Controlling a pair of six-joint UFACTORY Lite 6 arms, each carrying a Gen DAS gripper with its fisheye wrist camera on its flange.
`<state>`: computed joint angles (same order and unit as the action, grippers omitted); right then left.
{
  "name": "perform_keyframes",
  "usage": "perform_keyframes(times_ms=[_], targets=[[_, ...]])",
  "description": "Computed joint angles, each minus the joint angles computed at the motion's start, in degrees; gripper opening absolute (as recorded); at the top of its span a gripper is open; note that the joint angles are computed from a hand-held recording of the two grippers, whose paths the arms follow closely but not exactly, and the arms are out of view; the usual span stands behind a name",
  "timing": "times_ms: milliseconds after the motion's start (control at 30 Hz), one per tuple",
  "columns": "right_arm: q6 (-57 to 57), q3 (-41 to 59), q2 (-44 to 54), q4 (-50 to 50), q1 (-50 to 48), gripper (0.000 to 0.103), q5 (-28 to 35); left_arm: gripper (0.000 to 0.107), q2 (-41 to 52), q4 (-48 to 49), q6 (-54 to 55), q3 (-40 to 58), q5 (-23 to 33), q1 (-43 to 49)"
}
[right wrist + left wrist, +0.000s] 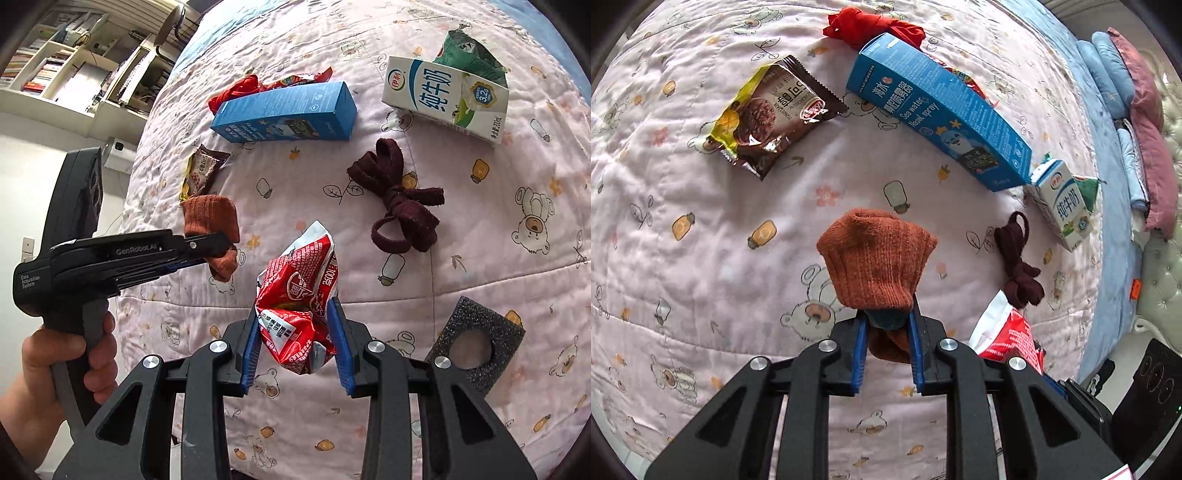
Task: Collect trash
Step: 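Grasp the orange sock with left tool while right tool grasps the red wrapper, then carry the sock and red wrapper over the yellow bin with both tools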
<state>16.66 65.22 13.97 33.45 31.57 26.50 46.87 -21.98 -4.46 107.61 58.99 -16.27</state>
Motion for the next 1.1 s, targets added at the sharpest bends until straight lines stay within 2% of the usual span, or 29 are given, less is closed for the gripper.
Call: perform_keyframes(times_ms=[133,233,500,633,767,900,1100], targets=[[11.84,-4.5,-6.74,-8.48,3.78,0.034,-0.86,0.02,-12.69,-1.29,4.98,-15.29,-1.83,-0.09],[25.01,-8.5,-12.76,-17.39,7.85,0.034,-1.11,0.02,-22.17,-2.27,8.33,-25.85,-1.97,-0.49],[69.99,-18.32,-28.26,-47.47,24.49,0.034,4.86,0.02,-39.52,-6.32,12.41,-43.98,-1.64,-6.86],[90.03,-22.49,-35.18,-57.87,34.89,0.034,12.18,0.02,-44.96,-7.73,12.24,-48.86,-0.99,-12.03],[107.88,-26.22,-41.75,-63.62,47.8,0.034,22.1,0.02,-47.86,-7.52,9.54,-50.96,-1.51,-19.72],[124.69,-28.95,-45.99,-65.66,62.45,0.034,32.26,0.02,-48.3,-7.76,6.48,-50.88,-2.15,-28.02],[156.75,-30.89,-46.67,-63.76,91.96,0.034,47.65,0.02,-43.92,-8.52,0.8,-47.75,-4.83,-42.38]])
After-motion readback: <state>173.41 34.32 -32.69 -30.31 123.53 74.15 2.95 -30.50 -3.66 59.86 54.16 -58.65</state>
